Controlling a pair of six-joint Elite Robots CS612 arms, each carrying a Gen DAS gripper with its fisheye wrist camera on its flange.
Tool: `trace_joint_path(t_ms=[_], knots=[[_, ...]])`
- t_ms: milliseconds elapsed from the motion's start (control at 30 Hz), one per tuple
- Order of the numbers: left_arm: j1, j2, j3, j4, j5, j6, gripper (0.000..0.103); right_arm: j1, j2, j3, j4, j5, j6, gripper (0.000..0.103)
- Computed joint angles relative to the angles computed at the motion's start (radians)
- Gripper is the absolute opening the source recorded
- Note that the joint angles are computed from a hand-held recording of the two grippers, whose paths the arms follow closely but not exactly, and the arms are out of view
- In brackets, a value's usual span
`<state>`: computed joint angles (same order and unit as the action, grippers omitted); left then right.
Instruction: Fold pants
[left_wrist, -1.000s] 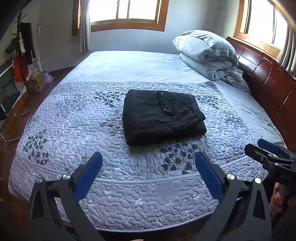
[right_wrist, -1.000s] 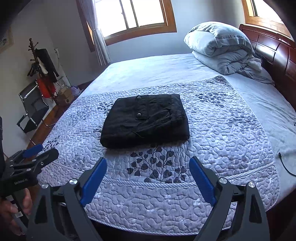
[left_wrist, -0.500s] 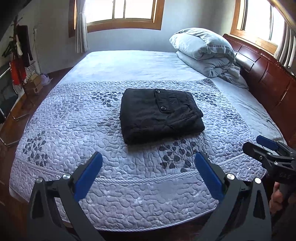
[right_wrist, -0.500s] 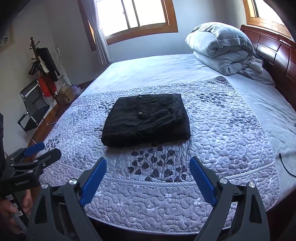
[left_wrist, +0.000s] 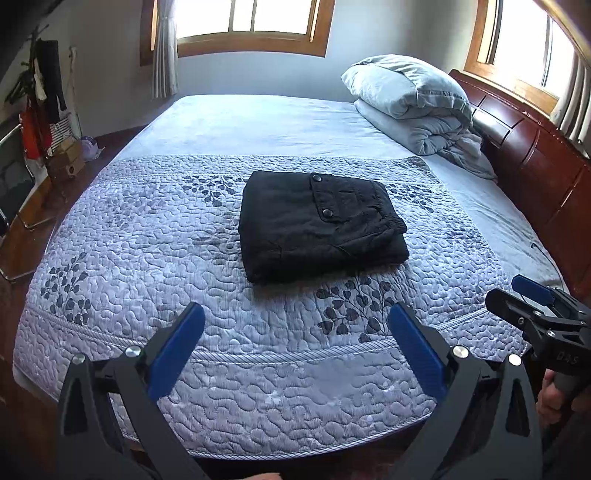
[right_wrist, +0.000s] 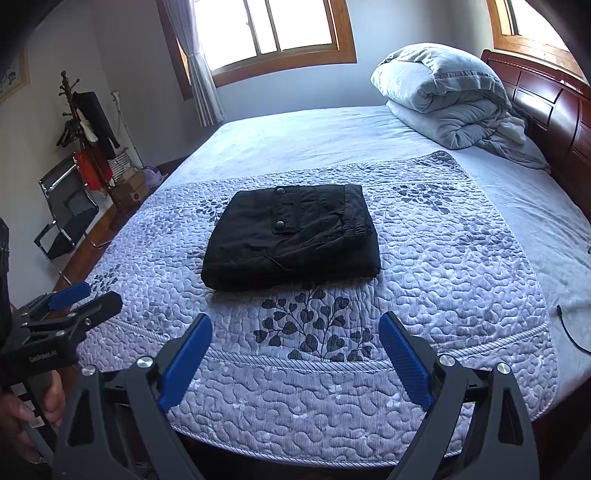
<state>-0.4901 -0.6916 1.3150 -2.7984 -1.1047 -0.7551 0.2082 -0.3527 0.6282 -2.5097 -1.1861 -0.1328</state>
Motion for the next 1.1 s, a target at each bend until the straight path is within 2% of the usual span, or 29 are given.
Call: trace_joint_path(t_ms=[567,833,967,1100], knots=[[0.005,0.007,-0.010,0.000,-0.020,-0.006,0.100,0.000,0.011,-0.020,0.014,-0.005,-0.006,0.093],[0.003,0.010,-0.016,-0.006,-0.015,0.020,0.100,0.002,0.017,-0.031,0.025,-0.009,-0.008,0.093],[0.007,0.011,-0.006,-0.059,-0.042,0.026,0.100,0.003,0.019,-0.035,0.031,-0.012,-0.013,0.093],[0.012,0.012,-0.005,-0.056,-0.066,0.006,0.100,0.003,0.024,-0.042,0.041,-0.014,-0.014,0.093]])
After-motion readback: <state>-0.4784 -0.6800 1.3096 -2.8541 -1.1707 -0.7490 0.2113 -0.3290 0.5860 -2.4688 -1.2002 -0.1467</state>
